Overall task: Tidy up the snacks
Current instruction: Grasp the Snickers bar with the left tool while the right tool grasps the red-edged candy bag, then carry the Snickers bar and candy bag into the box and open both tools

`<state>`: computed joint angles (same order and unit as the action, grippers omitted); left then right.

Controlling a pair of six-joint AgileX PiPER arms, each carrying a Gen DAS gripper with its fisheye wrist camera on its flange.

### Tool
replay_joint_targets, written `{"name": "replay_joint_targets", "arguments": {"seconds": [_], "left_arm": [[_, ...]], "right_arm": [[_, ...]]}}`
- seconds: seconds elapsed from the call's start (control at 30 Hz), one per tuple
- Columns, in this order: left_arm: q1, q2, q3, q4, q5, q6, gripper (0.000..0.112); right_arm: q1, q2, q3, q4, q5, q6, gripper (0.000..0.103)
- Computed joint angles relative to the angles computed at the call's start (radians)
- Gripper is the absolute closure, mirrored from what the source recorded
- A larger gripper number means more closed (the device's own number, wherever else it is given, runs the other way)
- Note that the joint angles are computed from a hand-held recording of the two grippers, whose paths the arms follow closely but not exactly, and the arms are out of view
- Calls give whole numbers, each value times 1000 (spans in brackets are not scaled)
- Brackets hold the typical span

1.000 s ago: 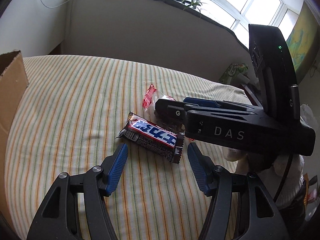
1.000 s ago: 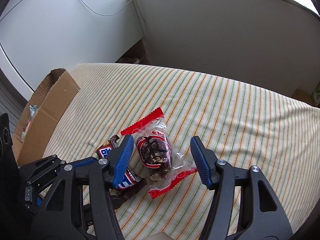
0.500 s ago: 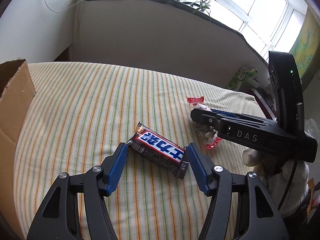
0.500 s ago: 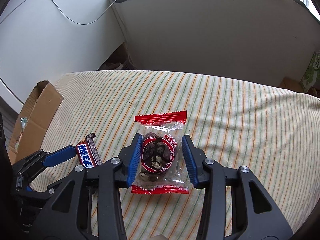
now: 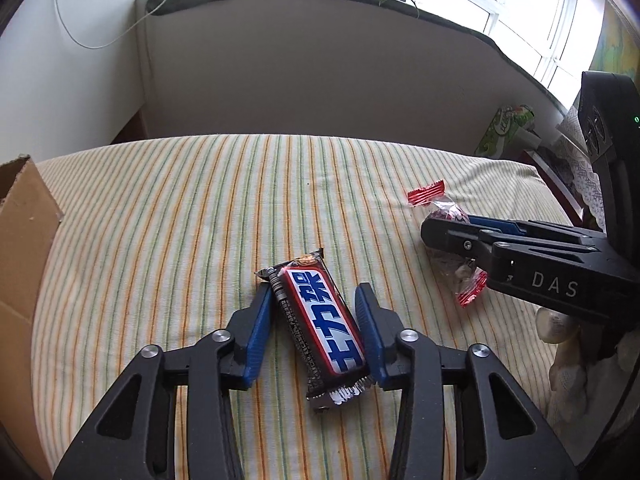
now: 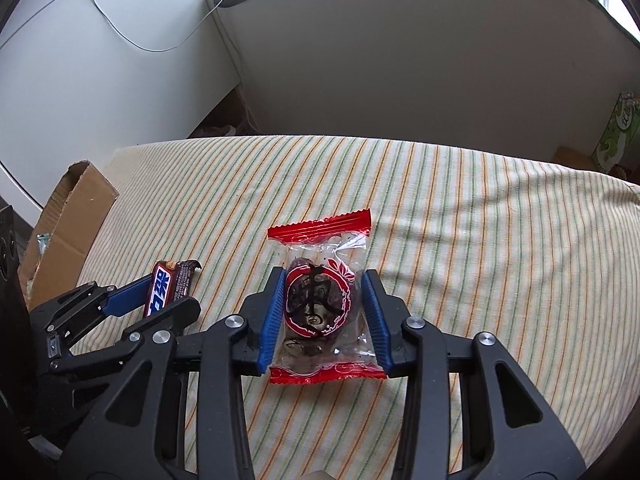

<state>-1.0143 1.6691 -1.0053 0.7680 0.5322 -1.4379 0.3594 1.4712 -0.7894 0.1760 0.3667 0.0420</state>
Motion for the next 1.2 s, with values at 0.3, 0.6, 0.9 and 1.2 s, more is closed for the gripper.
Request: {"name": "replay_joint_targets", "arguments": {"seconds": [0.3, 0.6, 0.9, 1.2], "left_arm": [[14, -34, 41, 14, -36, -22, 86], [-13, -187, 126, 144, 15, -157, 86], [-62, -429, 242, 260, 146, -270, 86], [-127, -632, 326, 312, 301, -327, 86]], "right_arm": [[42, -39, 8, -142, -13, 158, 65], [132, -143, -19, -272, 19, 307, 65], [295, -143, -96, -462, 58, 534, 65], [428, -94, -164, -576, 73, 675, 65]]}}
